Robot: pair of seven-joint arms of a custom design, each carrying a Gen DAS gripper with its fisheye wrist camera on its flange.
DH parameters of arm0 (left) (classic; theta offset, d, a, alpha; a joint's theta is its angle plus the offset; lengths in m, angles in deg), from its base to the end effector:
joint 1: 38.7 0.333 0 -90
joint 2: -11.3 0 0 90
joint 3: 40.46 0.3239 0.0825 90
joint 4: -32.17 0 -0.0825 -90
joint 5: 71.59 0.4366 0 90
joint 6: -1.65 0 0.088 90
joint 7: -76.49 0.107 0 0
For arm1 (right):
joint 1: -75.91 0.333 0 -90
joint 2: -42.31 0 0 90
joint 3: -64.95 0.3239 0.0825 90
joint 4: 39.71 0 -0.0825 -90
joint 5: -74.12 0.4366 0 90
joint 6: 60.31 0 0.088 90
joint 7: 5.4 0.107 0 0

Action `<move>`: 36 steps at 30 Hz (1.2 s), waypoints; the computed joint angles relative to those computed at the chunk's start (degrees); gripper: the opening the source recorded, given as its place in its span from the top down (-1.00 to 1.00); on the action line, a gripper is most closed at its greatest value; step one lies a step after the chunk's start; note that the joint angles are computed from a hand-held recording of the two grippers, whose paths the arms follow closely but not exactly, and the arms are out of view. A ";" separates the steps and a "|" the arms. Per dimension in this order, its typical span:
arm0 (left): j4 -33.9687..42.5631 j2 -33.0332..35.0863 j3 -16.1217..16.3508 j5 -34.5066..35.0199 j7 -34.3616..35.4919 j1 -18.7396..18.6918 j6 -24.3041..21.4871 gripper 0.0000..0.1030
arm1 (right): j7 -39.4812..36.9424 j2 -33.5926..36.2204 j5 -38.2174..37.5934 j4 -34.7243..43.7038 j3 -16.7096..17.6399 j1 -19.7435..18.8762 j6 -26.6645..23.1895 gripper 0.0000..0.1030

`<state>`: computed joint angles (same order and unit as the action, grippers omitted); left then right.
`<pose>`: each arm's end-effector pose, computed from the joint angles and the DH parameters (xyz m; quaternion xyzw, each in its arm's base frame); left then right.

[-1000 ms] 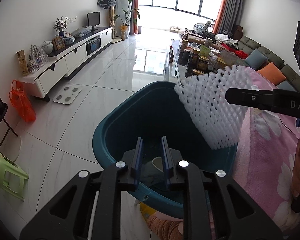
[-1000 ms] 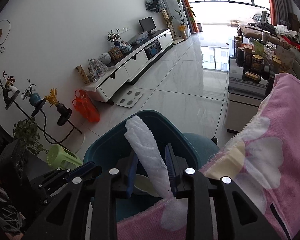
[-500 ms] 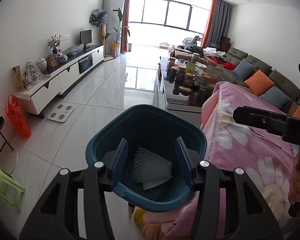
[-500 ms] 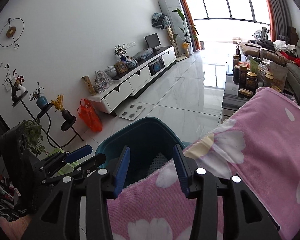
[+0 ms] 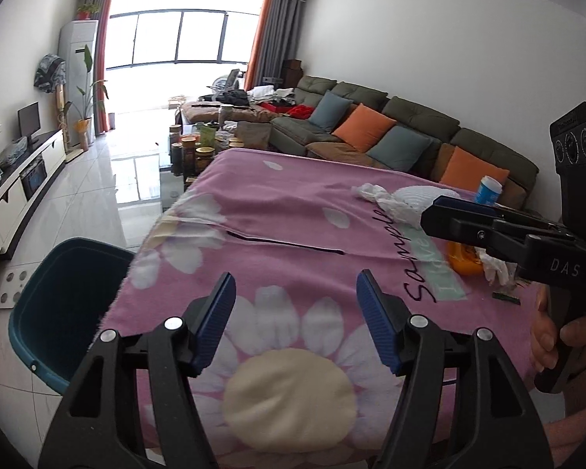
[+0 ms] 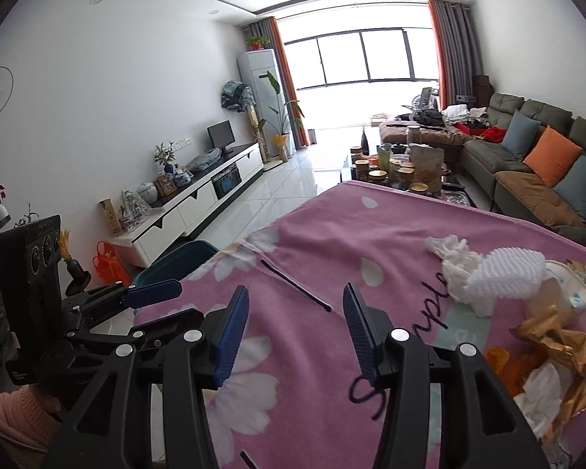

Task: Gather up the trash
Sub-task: 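Grasp a white tissue with the left tool while the right tool grasps the green wrapper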

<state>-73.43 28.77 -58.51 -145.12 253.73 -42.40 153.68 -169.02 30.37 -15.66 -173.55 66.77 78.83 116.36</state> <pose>0.6688 -0.2224 0.3878 -0.3229 0.8158 -0.4713 0.0902 0.5147 0.1250 0.4468 -0.5408 0.6865 -0.2972 0.3847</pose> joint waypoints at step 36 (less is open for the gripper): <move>8.76 9.22 -5.74 26.55 -15.79 -11.01 -10.75 0.86 | -13.73 -30.74 28.80 -33.82 10.27 -19.76 1.42 0.81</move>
